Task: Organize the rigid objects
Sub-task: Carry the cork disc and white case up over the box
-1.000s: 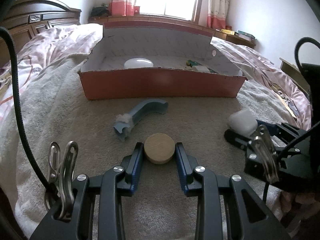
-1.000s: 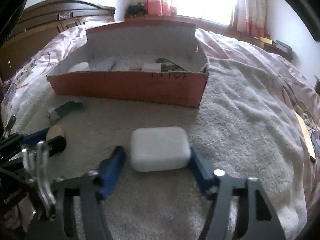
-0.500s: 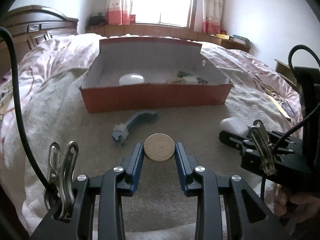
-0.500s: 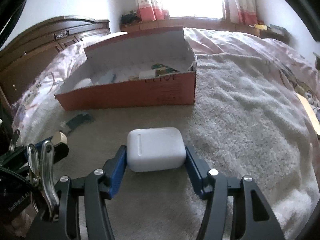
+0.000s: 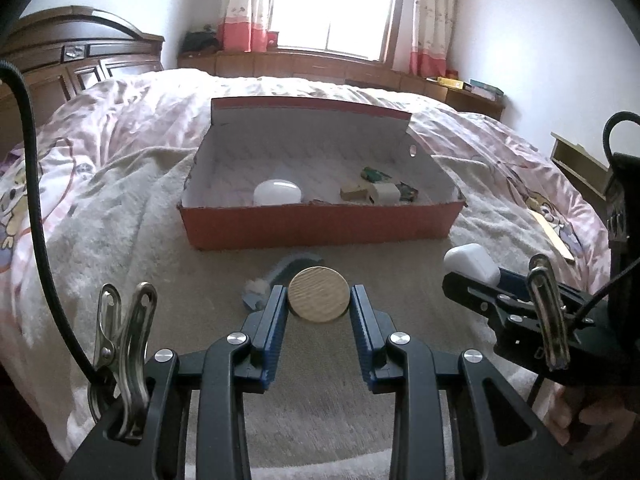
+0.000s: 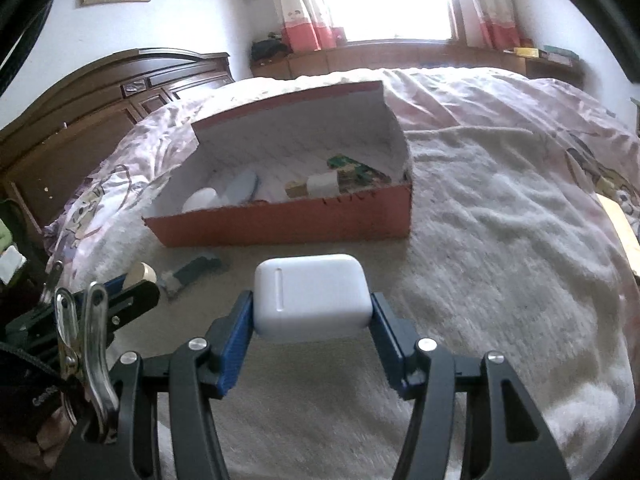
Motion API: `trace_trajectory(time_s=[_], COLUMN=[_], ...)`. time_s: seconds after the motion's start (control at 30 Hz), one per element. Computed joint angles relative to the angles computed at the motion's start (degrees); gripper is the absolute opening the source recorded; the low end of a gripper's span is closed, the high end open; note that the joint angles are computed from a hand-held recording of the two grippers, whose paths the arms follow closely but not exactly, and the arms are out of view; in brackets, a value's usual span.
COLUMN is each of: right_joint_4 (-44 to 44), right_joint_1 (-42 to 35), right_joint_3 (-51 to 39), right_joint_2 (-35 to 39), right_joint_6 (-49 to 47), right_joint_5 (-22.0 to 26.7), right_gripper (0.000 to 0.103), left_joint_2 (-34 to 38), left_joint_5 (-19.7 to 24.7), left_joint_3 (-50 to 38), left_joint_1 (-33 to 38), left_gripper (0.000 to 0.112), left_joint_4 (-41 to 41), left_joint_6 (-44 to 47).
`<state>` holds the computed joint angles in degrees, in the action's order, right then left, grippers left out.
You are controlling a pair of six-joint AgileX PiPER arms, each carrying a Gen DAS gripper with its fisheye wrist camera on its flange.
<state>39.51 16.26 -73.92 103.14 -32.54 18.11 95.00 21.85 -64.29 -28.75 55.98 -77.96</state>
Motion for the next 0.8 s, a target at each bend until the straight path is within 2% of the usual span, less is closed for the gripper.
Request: trace_trajectory(time_s=[0.13, 0.33, 0.57, 0.8], right_joint_4=[1.0, -2.6, -4.4, -7.0], right_joint_1=[-0.3, -0.8, -2.1, -2.2], right_joint_3=[-3.0, -9.1, -17.0, -22.7], right_joint_2=[1.1, 4.6, 9.0, 11.7], right_joint_6=[-1.3, 2.2, 6.4, 8.4], right_joint_5=[2.3, 6.2, 10.4, 12.1], right_gripper=[0.06, 0.06, 0.06, 0.06], left_joint_2=[1.3, 3.7, 5.9, 8.7], left_joint_5=[1.3, 2.9, 4.9, 6.4], left_joint_3=[-2.2, -7.3, -13.1, -18.6], left_joint_1=[1.1, 3.2, 4.9, 6.0], left_gripper=[0.032, 0.032, 0.032, 0.032], left_joint_4=[-4.3, -10.4, -14.6, -17.5], left_joint_6=[4.6, 11.9, 18.2, 23.3])
